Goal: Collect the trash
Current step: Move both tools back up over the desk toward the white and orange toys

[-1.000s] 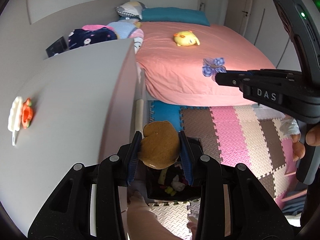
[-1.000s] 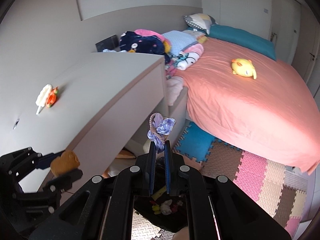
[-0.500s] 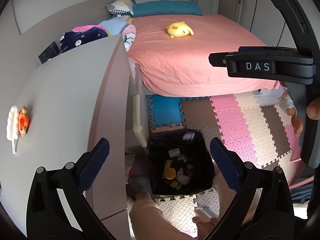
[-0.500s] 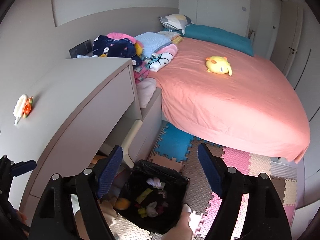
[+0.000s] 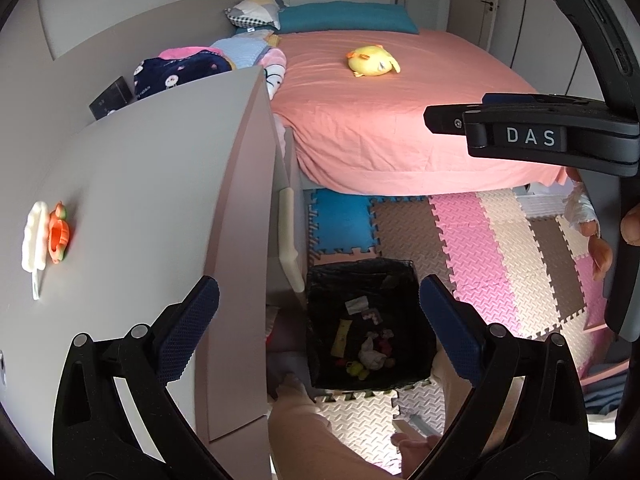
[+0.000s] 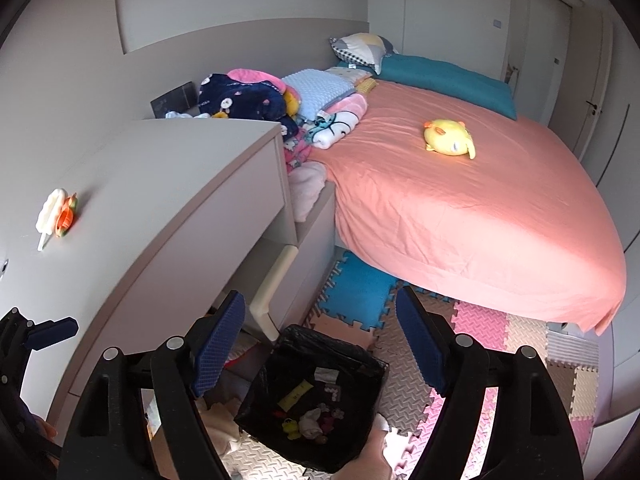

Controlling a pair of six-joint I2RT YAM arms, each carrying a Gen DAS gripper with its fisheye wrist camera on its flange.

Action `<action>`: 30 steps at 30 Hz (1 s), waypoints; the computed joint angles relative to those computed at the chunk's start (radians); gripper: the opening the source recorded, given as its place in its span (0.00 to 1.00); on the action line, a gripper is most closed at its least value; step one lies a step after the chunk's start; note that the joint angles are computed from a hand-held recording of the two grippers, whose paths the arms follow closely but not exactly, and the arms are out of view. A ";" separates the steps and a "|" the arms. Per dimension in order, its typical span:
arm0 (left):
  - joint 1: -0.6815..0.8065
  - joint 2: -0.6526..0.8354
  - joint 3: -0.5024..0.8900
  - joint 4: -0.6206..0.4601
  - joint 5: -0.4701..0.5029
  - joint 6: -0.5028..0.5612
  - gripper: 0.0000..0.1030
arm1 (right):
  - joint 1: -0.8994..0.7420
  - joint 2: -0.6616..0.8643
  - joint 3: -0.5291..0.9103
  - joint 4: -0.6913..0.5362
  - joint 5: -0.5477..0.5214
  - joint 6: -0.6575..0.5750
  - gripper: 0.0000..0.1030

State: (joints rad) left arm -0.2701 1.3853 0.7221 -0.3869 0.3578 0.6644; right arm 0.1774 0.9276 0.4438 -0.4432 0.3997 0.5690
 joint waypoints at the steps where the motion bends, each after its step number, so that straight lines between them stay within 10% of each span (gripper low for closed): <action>1: 0.008 0.004 0.005 -0.001 0.002 0.001 0.94 | 0.010 0.013 0.005 0.010 -0.001 0.002 0.76; 30: 0.292 0.216 0.277 -0.047 0.078 0.003 0.94 | 0.151 0.428 0.301 0.197 -0.009 -0.056 0.76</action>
State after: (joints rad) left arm 0.0224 1.6013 0.9995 -0.4334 0.4355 0.6678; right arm 0.3282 1.3560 0.7449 -0.2465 0.3904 0.5134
